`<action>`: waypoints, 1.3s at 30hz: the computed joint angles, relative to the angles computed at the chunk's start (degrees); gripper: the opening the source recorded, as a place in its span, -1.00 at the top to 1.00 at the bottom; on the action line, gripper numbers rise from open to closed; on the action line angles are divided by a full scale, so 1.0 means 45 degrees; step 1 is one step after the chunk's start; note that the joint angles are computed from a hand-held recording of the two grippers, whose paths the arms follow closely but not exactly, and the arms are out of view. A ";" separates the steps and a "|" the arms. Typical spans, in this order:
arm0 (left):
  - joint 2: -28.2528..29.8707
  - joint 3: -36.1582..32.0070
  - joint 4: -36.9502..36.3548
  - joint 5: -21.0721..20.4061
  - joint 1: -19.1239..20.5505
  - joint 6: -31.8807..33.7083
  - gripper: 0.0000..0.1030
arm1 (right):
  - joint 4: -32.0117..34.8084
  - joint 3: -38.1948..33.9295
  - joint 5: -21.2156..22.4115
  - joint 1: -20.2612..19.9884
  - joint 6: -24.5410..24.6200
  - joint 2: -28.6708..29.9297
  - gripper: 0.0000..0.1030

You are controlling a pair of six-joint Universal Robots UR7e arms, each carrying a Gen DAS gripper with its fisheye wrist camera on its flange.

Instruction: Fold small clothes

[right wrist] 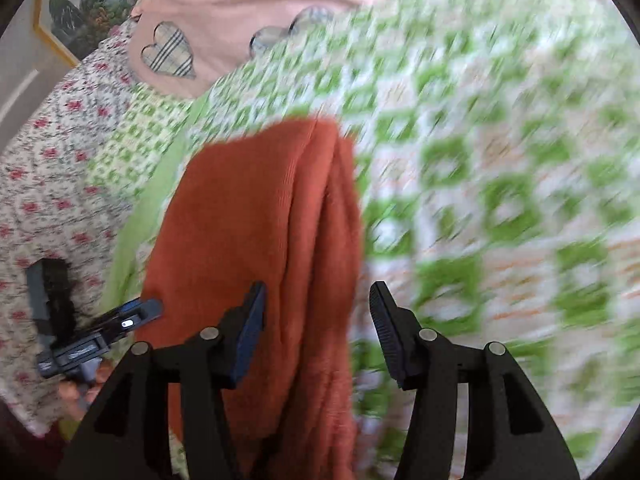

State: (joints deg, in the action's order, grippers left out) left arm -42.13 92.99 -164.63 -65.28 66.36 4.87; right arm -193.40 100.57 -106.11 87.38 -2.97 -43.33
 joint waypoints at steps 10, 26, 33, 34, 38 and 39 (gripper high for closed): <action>0.0284 -0.0794 0.1042 0.0326 0.0116 -0.0609 -0.21 | 0.3186 -0.2332 0.1428 -0.0330 0.0966 0.0609 0.45; 0.0601 -0.1179 0.2172 0.0875 -0.0003 -0.0678 -0.27 | 0.2690 -0.2483 0.0510 -0.0443 0.0704 0.0862 0.80; -0.1175 0.1437 0.0600 0.1305 -0.0460 0.0296 -0.26 | 0.1241 -0.0378 0.0672 -0.0118 0.0803 -0.0329 0.72; -0.1488 0.1900 0.0407 0.1145 -0.0490 0.0361 -0.26 | 0.0864 0.0212 0.0814 -0.0074 0.0763 -0.0586 0.71; -0.2384 0.3614 -0.0421 0.0669 -0.0643 0.0772 -0.28 | 0.0031 0.1976 0.0612 0.0128 0.0689 -0.1105 0.69; -0.2407 0.3823 -0.0580 0.0623 -0.0682 0.0892 -0.31 | -0.0115 0.2264 0.0423 0.0163 0.0698 -0.1123 0.69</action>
State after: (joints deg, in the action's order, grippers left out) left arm -52.97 110.20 -167.24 -62.48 63.29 8.89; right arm -193.92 110.75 -104.21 88.12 0.18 -48.38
